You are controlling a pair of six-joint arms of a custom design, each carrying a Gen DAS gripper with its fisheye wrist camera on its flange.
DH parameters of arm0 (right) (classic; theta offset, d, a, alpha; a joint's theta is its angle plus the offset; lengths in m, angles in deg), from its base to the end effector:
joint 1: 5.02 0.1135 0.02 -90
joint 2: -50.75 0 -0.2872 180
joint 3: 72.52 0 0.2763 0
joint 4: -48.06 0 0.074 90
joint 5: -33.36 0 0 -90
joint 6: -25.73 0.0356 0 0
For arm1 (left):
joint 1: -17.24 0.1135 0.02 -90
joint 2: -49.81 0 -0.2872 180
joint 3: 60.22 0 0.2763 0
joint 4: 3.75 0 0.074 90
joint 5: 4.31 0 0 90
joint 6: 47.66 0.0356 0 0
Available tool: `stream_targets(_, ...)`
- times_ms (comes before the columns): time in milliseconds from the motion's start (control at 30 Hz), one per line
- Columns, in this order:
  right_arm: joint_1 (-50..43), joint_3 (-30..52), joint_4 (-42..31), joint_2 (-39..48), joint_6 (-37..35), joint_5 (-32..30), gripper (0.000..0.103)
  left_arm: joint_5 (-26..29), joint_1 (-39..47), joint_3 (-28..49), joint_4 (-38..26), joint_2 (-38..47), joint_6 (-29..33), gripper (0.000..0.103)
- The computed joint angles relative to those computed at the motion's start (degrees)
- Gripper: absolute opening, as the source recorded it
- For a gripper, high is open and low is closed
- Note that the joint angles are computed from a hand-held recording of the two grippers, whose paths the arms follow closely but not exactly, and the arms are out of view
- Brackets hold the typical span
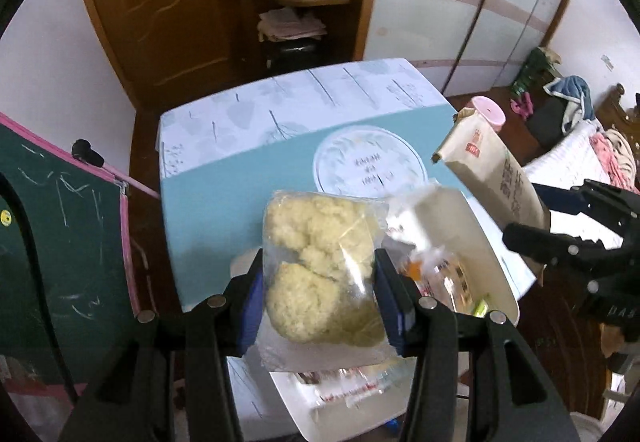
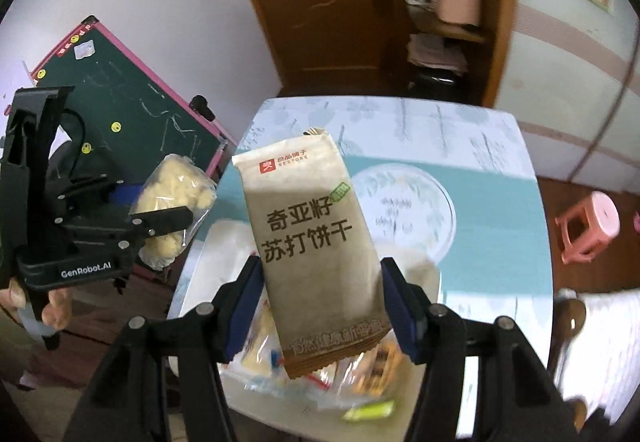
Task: Organize snacks
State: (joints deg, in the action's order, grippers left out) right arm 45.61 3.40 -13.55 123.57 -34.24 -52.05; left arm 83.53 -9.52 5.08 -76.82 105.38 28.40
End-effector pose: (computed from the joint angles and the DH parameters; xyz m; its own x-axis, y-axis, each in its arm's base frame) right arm 0.1724 0.2056 0.3095 -0.8407 -0.2381 -0.4864 -0.3735 0.9053 0.2023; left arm 0.1605 -0.0794 0.2992 -0.8792 0.1737 -0.4436 0.2298 0.9703 -0.0754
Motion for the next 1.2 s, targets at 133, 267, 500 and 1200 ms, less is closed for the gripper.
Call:
stream_targets(133,7.7,-2.1,-2.6,-1.7,7.4,5.7,0.059,-2.4,-5.3,-3.3,-0.6,-2.3,-5.4,0.048)
stream_targets(267,11.2,-3.6,-3.4,-1.8,11.4,7.2,0.059,-5.2,-9.8,-6.4,-1.0,-2.6,-11.7,0.049)
stream_targets(500,13.2,-6.0,-3.9,-1.2,12.4,7.3,0.059,-7.7,-18.1,-8.8,-1.2,0.2,-22.6,0.049)
stream_targets(1200,9.4,-9.7,-6.4,-10.1,9.0,10.0,0.066,-14.8,-28.5,-0.5,-8.0,3.8,-42.6,0.100)
